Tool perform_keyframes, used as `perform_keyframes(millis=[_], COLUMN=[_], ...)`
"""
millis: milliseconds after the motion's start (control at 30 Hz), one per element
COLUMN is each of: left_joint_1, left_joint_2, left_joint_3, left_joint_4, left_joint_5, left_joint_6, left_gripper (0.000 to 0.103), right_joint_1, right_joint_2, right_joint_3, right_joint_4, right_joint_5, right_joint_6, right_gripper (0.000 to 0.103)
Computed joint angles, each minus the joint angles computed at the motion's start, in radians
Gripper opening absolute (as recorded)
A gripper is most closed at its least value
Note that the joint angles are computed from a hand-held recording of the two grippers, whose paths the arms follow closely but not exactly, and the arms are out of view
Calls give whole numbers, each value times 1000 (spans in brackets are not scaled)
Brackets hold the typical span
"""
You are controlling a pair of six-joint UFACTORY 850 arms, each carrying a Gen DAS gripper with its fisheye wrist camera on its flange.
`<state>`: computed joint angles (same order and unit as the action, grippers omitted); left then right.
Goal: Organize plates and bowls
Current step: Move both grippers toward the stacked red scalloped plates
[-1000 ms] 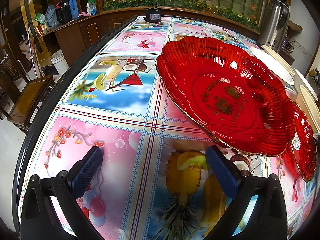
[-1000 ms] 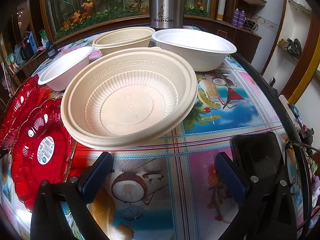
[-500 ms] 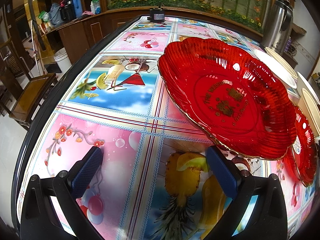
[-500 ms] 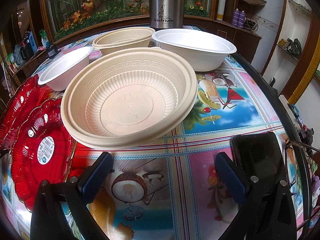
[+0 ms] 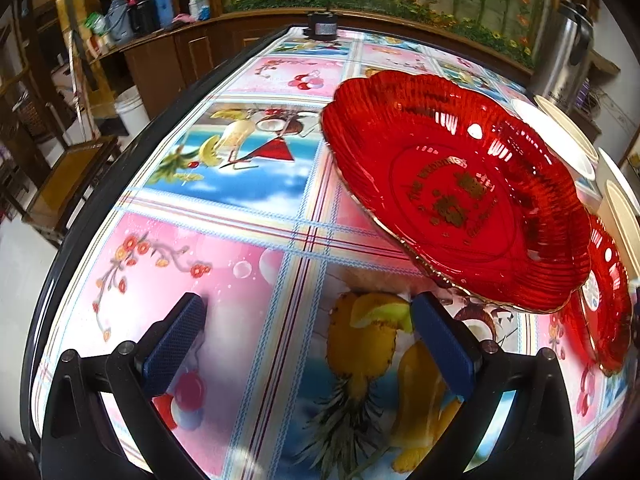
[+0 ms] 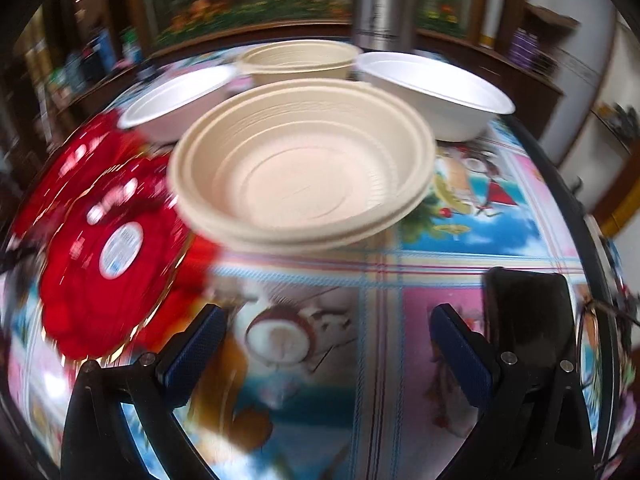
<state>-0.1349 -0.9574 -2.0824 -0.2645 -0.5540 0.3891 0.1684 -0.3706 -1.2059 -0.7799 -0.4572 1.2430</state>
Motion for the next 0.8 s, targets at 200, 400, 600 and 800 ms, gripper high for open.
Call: perform_keyframes(millis=[200, 400, 600, 800], left_joint_1=[32, 51, 75, 56], left_joint_2=[43, 161, 149, 176], left_joint_3=[60, 240, 234, 280], left_joint_4=[-229, -380, -490, -490], left_joint_5=[-36, 91, 63, 135], left_joint_6=[127, 281, 346, 387], left_gripper=[103, 103, 103, 103], right_joint_1=[4, 40, 70, 60], right_joint_2=[64, 156, 163, 36], right_joint_3=[65, 122, 68, -134], right_joint_4=[42, -163, -427, -261], right_joint_5=[48, 74, 192, 315], right_joint_6=[-24, 135, 300, 124], right_gripper=[102, 101, 101, 99])
